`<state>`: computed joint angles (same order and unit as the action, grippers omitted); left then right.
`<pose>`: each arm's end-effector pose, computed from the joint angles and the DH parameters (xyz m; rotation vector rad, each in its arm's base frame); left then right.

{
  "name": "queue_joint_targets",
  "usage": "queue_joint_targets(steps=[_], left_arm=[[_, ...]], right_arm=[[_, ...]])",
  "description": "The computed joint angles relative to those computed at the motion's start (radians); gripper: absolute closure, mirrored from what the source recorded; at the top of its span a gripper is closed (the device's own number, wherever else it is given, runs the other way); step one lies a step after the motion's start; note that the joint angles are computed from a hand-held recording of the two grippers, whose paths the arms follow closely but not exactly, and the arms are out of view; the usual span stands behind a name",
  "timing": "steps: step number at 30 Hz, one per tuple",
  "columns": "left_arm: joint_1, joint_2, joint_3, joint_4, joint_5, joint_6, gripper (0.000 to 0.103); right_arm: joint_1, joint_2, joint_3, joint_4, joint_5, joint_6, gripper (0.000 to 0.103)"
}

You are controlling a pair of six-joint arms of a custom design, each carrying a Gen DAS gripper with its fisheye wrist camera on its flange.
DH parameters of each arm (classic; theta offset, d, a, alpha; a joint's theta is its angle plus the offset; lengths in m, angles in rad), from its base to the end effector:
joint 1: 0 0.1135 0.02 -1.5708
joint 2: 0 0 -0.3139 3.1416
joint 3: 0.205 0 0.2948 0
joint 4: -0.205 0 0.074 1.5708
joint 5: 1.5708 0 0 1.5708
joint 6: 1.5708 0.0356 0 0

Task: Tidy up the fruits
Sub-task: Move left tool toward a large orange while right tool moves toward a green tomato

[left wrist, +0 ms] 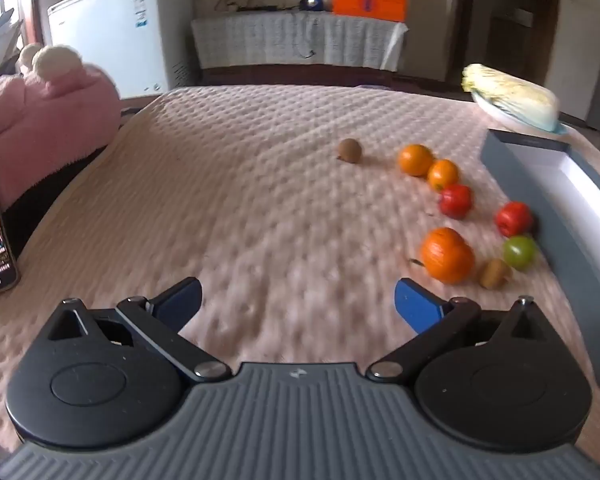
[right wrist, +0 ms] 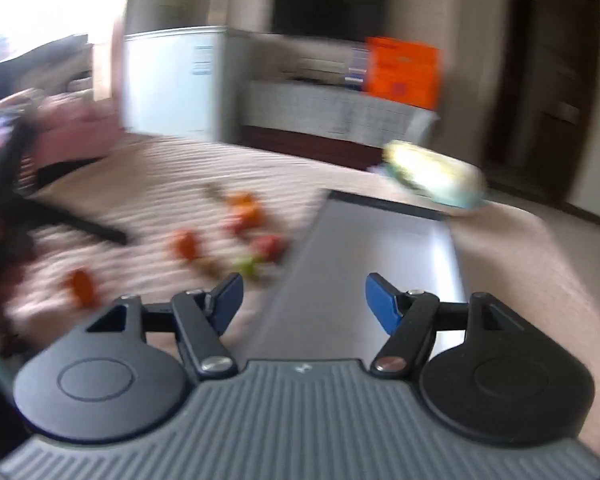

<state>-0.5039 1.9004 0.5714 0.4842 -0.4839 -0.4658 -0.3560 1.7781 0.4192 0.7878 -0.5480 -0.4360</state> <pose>0.2874 -0.1395 0.0657 -0.1707 2.2897 0.0944 0.2800 -0.0843 0.0947 -0.3921 2.0140 0.0987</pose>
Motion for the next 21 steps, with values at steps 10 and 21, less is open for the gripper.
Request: queue_joint_targets(steps=[10, 21], left_arm=[[-0.117, -0.039, -0.018, -0.031, 0.020, 0.021, 0.000], [-0.151, -0.014, 0.020, -0.125, -0.019, -0.036, 0.000]], right_arm=[[0.069, 0.317, 0.297, -0.024, 0.384, -0.075, 0.034], [0.082, 0.380, 0.428, -0.131, 0.543, -0.003, 0.030]])
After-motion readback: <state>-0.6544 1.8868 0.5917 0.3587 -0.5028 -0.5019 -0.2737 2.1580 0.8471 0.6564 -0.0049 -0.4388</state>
